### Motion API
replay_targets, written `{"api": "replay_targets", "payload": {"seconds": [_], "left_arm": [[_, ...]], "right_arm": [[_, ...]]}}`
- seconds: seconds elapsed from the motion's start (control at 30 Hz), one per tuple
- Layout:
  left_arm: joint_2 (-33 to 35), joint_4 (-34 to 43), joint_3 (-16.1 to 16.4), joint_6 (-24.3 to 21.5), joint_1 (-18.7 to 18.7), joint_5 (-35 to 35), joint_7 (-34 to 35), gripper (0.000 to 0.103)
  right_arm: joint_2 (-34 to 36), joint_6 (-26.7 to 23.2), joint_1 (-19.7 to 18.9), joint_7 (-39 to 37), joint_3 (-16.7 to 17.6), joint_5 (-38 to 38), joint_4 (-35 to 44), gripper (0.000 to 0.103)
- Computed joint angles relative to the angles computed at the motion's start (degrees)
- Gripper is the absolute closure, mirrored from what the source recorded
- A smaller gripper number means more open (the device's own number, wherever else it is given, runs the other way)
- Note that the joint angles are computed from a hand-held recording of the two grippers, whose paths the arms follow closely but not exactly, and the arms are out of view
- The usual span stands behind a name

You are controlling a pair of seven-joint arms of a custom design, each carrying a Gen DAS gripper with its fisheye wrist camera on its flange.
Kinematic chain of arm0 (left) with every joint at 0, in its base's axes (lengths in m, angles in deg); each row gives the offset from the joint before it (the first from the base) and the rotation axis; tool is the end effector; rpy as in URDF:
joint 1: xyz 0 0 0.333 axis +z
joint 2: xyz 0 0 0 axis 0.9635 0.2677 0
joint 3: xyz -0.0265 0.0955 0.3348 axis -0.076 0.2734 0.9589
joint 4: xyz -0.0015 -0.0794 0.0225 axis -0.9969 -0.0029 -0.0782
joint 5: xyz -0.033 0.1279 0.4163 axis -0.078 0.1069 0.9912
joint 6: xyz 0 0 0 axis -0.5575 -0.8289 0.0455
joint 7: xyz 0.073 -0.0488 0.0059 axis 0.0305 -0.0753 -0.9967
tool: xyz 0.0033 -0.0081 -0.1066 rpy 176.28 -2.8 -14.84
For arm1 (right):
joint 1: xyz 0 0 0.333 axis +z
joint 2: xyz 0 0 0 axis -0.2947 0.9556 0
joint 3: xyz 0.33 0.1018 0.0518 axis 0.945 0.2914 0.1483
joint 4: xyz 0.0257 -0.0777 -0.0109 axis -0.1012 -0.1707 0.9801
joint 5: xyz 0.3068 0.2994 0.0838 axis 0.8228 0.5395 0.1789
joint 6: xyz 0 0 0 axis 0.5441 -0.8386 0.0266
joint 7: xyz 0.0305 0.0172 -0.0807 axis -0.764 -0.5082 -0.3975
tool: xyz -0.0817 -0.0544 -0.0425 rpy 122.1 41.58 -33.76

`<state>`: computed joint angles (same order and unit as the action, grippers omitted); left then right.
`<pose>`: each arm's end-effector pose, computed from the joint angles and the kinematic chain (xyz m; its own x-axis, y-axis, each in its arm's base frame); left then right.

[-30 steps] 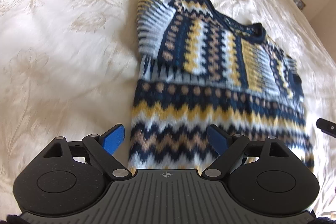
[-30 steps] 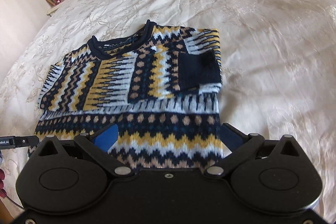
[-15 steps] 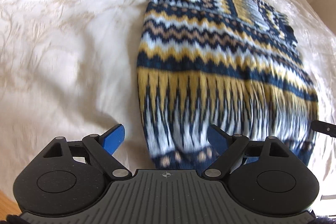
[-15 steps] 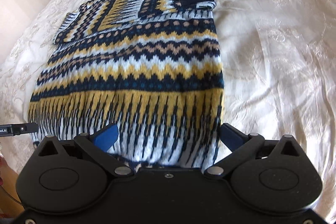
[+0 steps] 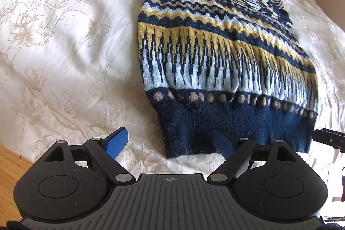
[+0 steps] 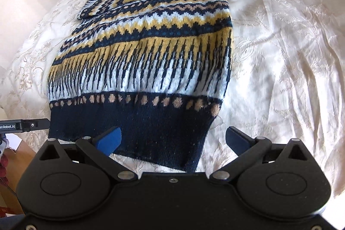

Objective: Fold small clothes
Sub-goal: 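Move both grippers to the navy ribbed hem of the sweater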

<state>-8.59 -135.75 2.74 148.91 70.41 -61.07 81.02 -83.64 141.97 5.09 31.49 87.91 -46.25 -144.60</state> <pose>0.4433 -0.1412 0.4737 0.2029 -0.9638 0.1730 -0.8878 -0.2556 -0.3827 0.5294 0.2559 0.4392 0.3177 -0.8734 -0.3690 -0.8806 -0.1275 -0.4565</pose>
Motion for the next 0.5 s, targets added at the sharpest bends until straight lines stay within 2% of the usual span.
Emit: {"api": "replay_targets", "payload": {"seconds": [0.27,0.5], "left_arm": [[-0.63,-1.2,-0.07,0.75,0.08,-0.1,-0.66,0.017],[2.46,0.28,0.28,2.71,-0.01,-0.69,-0.43,0.017]], "right_arm": [[-0.82,-0.16,0.66,-1.21,-0.11,1.22,-1.47,0.0],[0.92,-1.76,0.29,-0.69,0.05,0.83,0.31,0.001]]}}
